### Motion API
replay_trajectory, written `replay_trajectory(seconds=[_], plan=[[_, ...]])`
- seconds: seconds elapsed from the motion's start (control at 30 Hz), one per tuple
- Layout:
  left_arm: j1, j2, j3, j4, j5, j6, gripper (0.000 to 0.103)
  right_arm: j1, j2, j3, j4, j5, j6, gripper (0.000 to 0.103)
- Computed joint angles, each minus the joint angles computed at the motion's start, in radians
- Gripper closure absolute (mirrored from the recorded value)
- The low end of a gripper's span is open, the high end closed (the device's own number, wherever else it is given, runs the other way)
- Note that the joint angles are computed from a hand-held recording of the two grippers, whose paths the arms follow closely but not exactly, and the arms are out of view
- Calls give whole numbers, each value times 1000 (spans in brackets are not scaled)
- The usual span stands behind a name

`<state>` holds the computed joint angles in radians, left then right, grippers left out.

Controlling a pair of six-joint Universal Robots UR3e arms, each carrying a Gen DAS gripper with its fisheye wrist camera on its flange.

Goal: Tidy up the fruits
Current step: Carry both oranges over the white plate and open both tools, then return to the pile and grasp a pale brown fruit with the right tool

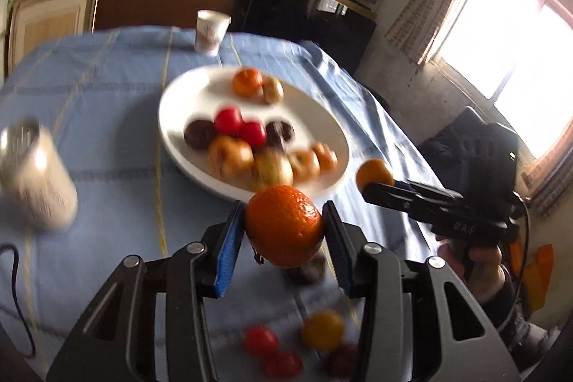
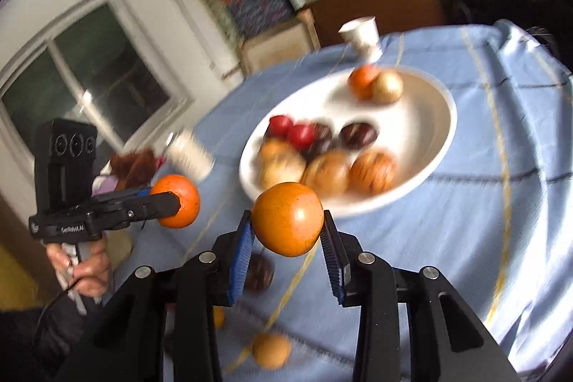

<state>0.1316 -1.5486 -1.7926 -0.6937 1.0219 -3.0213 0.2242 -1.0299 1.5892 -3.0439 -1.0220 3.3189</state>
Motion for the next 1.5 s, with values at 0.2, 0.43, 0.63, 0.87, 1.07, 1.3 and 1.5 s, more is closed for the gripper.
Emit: replay_trajectory(seconds=[0.2, 0.43, 0.63, 0.87, 1.07, 1.3, 1.5], plan=[[-128, -404, 546, -150, 156, -83, 59, 22, 189, -307, 70, -116, 90, 65], [-182, -510, 710, -162, 281, -173, 11, 10, 216, -342, 85, -141, 94, 39], [-145, -232, 346, 57, 297, -167, 7, 4, 48, -115, -53, -107, 45, 28], [-37, 156, -208, 334, 291, -161, 5, 43, -86, 128, -118, -114, -34, 25], [35, 239, -376, 308, 326, -173, 5, 81, -78, 123, -14, -136, -36, 25], [100, 331, -426, 258, 248, -169, 5, 84, -96, 77, 210, -55, -177, 25], [99, 317, -407, 213, 239, -171, 5, 55, -194, 208, 227, -9, -286, 26]])
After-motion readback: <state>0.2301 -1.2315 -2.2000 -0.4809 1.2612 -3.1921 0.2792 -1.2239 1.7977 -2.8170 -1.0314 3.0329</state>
